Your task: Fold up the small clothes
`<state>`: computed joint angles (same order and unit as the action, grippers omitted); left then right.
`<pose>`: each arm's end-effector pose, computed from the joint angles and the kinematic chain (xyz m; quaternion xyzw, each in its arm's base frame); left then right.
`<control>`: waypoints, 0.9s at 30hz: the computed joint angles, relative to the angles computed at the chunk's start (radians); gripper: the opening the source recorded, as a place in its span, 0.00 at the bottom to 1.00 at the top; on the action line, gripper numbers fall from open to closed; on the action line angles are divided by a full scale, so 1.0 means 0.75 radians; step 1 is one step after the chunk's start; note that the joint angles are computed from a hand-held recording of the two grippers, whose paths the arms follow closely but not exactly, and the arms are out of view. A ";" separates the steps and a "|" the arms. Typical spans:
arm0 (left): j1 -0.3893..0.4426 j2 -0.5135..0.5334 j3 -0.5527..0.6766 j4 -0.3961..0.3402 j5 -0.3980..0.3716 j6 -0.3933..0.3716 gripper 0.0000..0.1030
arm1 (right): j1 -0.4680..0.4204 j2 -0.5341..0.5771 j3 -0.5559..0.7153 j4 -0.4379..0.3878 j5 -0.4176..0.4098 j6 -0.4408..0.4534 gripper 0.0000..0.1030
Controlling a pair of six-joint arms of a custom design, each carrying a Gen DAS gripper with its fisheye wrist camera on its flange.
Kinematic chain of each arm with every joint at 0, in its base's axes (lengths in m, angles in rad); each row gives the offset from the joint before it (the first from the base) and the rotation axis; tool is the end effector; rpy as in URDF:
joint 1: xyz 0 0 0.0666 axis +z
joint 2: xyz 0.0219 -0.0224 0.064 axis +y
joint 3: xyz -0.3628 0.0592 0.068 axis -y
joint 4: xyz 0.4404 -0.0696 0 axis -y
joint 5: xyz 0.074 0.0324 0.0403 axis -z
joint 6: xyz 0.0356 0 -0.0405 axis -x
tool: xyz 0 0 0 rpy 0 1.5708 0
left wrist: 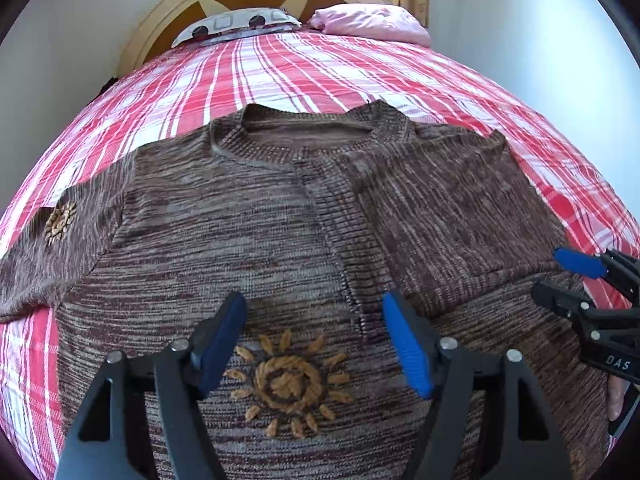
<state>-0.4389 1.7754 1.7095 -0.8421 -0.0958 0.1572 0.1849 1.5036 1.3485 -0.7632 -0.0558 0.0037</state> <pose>0.6067 -0.2815 0.3566 0.1172 0.9373 -0.0522 0.3240 0.5569 0.1058 0.3420 -0.0981 0.9418 0.0553 0.3167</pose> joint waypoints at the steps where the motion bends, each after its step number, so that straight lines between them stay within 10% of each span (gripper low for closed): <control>1: 0.003 -0.005 -0.006 0.002 0.012 0.006 0.72 | 0.002 0.001 0.000 0.002 0.007 0.001 0.57; 14: 0.033 -0.205 -0.215 0.082 -0.035 -0.066 0.76 | 0.016 -0.141 -0.142 0.098 0.044 0.009 0.63; 27: 0.325 -0.369 -0.381 0.087 -0.132 0.059 0.76 | 0.045 -0.197 -0.217 0.177 0.121 0.051 0.67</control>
